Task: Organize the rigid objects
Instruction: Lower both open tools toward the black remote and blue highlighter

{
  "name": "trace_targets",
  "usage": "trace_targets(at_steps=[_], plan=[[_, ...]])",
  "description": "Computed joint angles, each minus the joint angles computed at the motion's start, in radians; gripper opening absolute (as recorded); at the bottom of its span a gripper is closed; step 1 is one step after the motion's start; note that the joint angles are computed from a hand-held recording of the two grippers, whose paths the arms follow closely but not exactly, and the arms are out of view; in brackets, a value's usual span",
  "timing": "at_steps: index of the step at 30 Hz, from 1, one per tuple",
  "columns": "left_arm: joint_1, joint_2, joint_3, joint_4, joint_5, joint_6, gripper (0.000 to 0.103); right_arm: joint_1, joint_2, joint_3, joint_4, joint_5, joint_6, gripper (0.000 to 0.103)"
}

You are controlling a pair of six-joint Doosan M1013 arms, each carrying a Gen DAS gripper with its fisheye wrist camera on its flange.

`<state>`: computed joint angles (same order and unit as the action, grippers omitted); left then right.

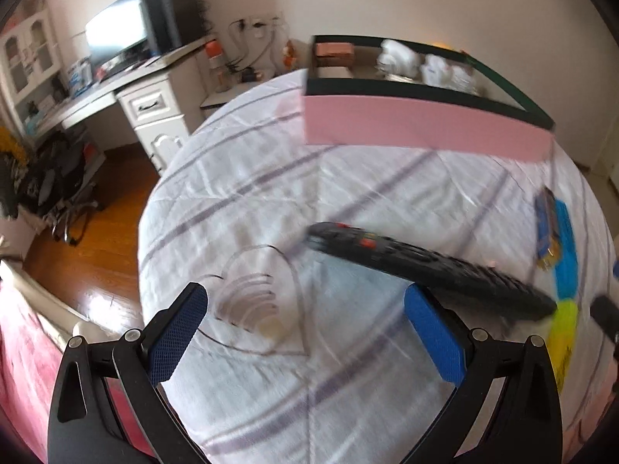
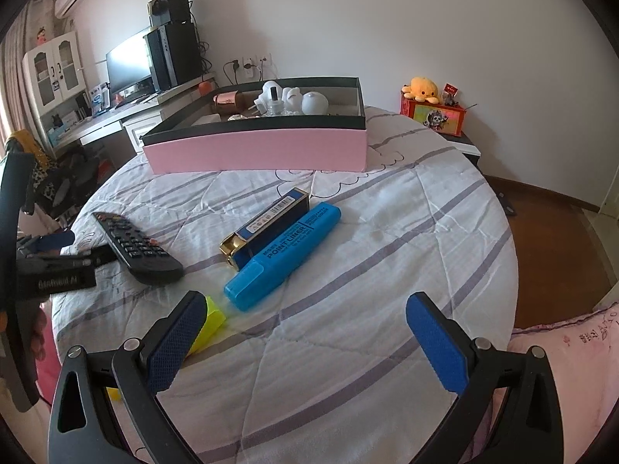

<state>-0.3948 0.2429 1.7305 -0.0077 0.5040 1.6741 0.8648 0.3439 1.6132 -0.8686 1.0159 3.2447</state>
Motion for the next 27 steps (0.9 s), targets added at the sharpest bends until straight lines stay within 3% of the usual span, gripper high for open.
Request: trace_targets(at_steps=[3,6,12,19,25,27], plan=[[0.008,0.013,-0.015,0.07,0.03,-0.118,0.103,-0.002,0.001,0.0,0.006,-0.009,-0.002,0.103],[0.025,0.001,0.003,0.002,0.026,-0.077,0.103,-0.002,0.002,-0.001,0.004,-0.008,0.001,0.103],[0.012,-0.048,0.066,0.034,-0.003,-0.061,0.103,-0.021,0.018,-0.024,0.03,-0.015,-0.024,0.103],[-0.004,-0.084,0.091,-0.091,-0.006,0.109,0.103,-0.046,0.067,-0.082,0.094,0.035,-0.134,0.103],[-0.037,-0.083,0.08,-0.268,0.014,0.293,0.103,-0.043,0.031,-0.033,0.077,0.059,-0.073,0.096],[-0.053,-0.071,0.068,-0.264,0.029,0.281,0.103,-0.041,0.018,-0.016,0.067,0.064,-0.058,0.094]])
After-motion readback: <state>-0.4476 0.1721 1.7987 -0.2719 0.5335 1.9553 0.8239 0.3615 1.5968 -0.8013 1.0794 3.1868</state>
